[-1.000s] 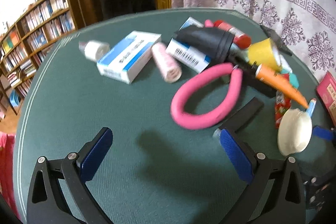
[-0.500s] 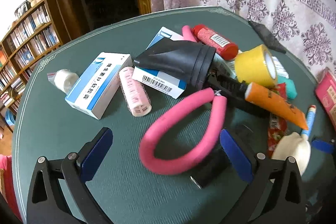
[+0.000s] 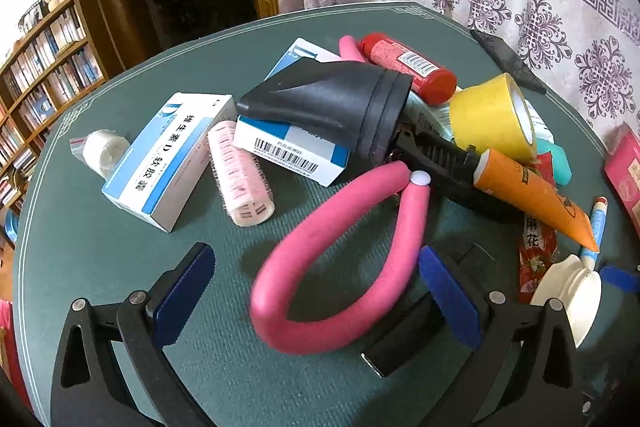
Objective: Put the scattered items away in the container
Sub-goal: 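Move the right tool to the white round lid while the left tool approaches the pink-handled pliers, then close the right tool on the white lid while the left tool closes on the pink pliers handle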
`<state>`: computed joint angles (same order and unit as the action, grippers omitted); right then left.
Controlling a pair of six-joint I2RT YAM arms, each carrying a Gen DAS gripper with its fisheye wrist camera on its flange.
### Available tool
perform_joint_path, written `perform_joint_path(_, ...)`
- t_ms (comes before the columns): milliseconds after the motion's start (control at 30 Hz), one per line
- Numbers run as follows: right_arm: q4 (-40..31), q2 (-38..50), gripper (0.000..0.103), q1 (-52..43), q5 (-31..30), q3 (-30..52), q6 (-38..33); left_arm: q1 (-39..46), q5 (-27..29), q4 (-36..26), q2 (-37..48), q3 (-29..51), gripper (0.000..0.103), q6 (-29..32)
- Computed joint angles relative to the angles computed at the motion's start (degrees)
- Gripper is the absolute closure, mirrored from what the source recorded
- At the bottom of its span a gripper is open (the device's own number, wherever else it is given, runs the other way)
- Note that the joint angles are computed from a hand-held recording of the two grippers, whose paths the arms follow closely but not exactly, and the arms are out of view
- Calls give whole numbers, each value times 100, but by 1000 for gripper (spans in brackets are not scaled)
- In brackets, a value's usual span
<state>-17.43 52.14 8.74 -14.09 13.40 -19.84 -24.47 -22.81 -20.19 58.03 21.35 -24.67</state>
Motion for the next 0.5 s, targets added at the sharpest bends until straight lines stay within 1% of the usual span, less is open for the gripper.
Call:
perform_joint_path(33, 4, 3, 0, 5, 1, 0, 6, 24, 112, 23, -61, -31, 12, 12)
perform_joint_path(67, 4, 3, 0, 10, 3, 1, 11, 120, 360, 8, -142, -62, 23, 12)
perform_joint_path(100, 1, -1, 0, 10, 6, 0, 10, 164, 453, -33, -225, -93, 24, -75)
perform_joint_path(167, -4, -3, 0, 5, -1, 2, 10, 148, 446, -101, -371, -155, 26, -173)
perform_joint_path(267, 13, 30, 0, -16, -29, 20, 12, -118, 193, -315, -613, -245, 28, -488)
perform_joint_path(333, 34, 54, 0, -17, -52, 29, 34, -360, 5, -531, -837, -327, 28, -838)
perform_joint_path(400, 43, 68, 0, -55, -124, 36, 48, -272, 90, -525, -947, -377, 28, -901)
perform_joint_path(467, 1, 46, 0, -66, -182, 64, 95, -208, 170, -711, -1307, -442, 29, -982)
perform_joint_path(500, -41, 19, 0, -140, -259, 76, 82, -235, 153, -920, -1635, -503, 29, -1048)
